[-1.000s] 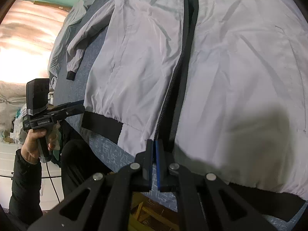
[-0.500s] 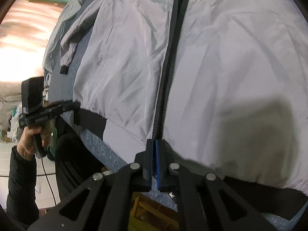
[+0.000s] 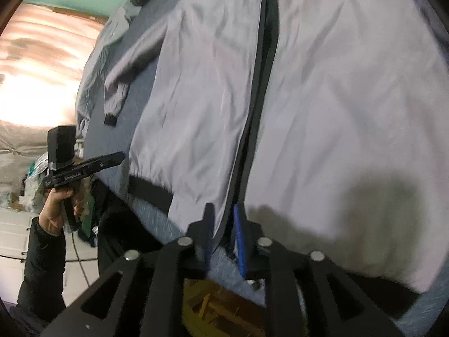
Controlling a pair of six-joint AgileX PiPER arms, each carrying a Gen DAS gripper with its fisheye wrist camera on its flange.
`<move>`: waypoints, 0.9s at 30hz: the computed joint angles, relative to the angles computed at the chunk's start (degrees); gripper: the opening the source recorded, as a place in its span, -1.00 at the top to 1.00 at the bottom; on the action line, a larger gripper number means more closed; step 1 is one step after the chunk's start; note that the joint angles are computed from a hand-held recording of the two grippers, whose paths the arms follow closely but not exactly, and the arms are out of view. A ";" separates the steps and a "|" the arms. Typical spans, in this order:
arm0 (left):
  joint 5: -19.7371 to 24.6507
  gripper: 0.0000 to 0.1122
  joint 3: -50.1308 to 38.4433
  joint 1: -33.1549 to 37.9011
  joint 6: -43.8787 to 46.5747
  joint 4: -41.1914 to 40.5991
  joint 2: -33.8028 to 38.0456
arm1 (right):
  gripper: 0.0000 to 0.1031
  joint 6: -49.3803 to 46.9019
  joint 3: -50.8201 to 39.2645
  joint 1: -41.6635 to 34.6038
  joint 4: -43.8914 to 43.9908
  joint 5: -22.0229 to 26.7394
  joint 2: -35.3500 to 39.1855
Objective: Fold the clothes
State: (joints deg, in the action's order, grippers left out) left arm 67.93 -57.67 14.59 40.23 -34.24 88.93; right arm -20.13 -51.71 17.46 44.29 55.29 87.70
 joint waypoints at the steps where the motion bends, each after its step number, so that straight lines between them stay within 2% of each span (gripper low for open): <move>1: 0.33 0.36 -1.65 1.10 -0.13 -0.30 0.59 | 0.67 0.55 -1.24 -0.91 -0.47 0.34 -0.19; 5: -2.26 0.19 -7.69 4.68 -2.62 0.16 2.93 | 0.66 1.36 -5.91 -3.39 0.22 1.06 0.80; 8: -6.13 0.19 -11.73 6.73 -4.57 2.69 4.89 | 0.65 1.20 -8.55 -3.82 1.10 1.15 2.61; 12: -8.90 0.19 -18.92 10.46 -5.83 5.75 9.37 | 0.65 1.46 -11.17 -2.52 1.34 0.05 6.44; 15: -9.38 0.19 -26.11 14.05 -7.20 7.05 14.32 | 0.65 1.68 -12.86 -1.63 1.29 -0.81 9.33; 22: -10.02 0.18 -39.27 15.77 -11.46 13.64 24.17 | 0.65 0.22 -15.47 -1.30 2.91 -1.13 14.27; 27: -12.45 0.07 -42.92 15.78 -12.97 16.52 28.50 | 0.65 0.78 -18.56 -0.77 2.77 -0.98 17.61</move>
